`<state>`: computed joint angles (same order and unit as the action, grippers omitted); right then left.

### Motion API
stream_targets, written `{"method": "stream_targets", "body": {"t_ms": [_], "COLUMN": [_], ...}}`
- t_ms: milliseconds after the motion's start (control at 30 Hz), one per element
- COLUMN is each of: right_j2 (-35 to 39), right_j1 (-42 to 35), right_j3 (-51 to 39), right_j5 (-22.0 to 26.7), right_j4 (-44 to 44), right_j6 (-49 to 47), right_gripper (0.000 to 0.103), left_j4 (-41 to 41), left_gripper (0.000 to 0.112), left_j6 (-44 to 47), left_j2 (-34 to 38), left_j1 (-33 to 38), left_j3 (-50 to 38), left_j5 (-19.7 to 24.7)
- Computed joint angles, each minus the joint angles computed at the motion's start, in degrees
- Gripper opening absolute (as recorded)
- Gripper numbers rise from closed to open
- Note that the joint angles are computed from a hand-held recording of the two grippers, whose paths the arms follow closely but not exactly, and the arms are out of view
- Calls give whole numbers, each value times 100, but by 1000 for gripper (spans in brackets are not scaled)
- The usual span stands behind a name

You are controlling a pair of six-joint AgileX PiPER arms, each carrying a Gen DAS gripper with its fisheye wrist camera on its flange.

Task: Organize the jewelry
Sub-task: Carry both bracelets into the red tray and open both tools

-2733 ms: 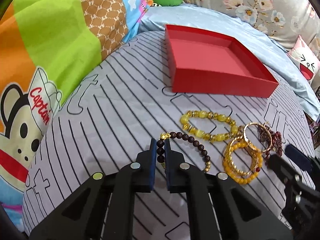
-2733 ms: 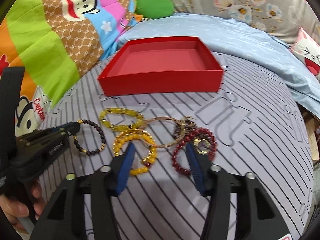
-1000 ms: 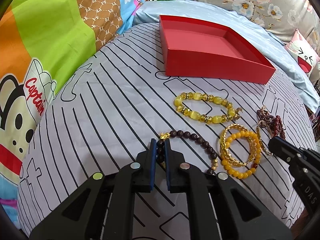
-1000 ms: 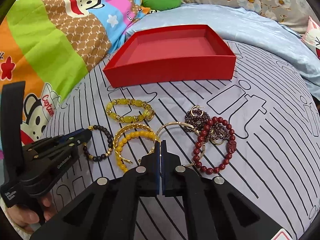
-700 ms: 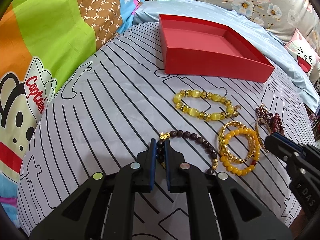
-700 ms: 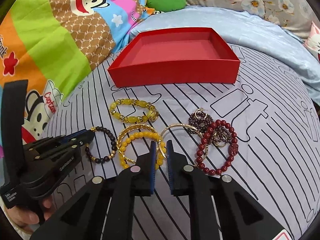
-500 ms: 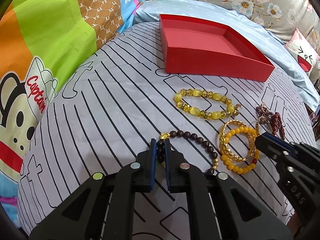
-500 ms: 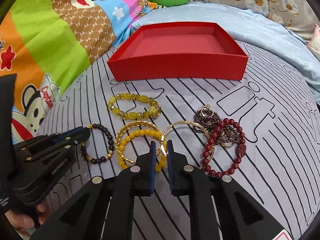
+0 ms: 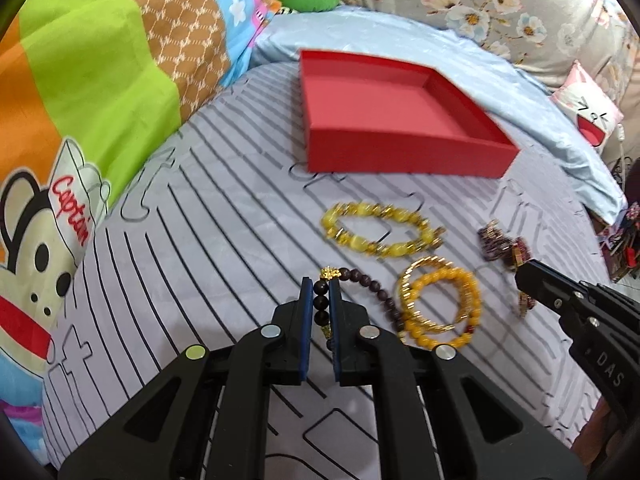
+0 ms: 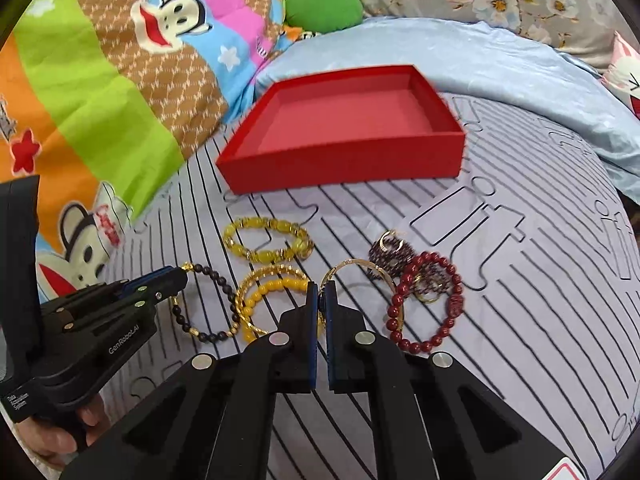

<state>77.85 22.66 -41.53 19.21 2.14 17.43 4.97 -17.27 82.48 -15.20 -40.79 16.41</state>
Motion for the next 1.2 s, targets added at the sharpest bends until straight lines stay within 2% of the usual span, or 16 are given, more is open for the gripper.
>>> {"method": "stream_targets", "body": {"t_ms": [200,300,400,500,667,767,867,967,1033,1100,1200], "right_j2": [-270,-202,54,555,1750,2504,3327,4077,4741,5145,6040], "right_j1": [-492,-799,-1147,-1462,-1637,-1642,-1644,-1603,-1598,-1570,-1512], "right_j3": [-355,-683,-1171,-1870,-3314,-4241,-5292,-6291,-7248,-7848,-9329], "right_j5": [353,479,627,843,1166,1413,1783,2178,2664,2942,3675], "right_j4": [517,950,1483,2133,2170,1988,1798,1509,1432,1316,1019], "right_j6": [-705,-1283,-1996,-2764,-2966,-2785,-2608,-2343,-2202,-2070,-1772], "right_gripper": [4,4,4,4,4,4,4,4,4,4,4], "left_j4": [-921,-911,-922,-1371,-1619,-2123,-2098,-2201,-1964,-1844,-1665], "left_gripper": [8,8,8,8,8,8,8,8,8,8,8], "left_j6": [1092,1203,1350,1883,2215,2582,2488,2612,2467,2256,1989], "left_j2": [-286,-247,-23,456,1725,2527,3344,4292,4838,5544,6565], "left_j1": [103,63,0,28,-22,104,180,283,307,382,441], "left_j3": [-440,-875,-1498,-2314,-4103,-5172,-6234,-7522,-8270,-9415,-11134], "left_j5": [427,635,793,948,1168,1535,1768,2329,2645,3311,4168]}}
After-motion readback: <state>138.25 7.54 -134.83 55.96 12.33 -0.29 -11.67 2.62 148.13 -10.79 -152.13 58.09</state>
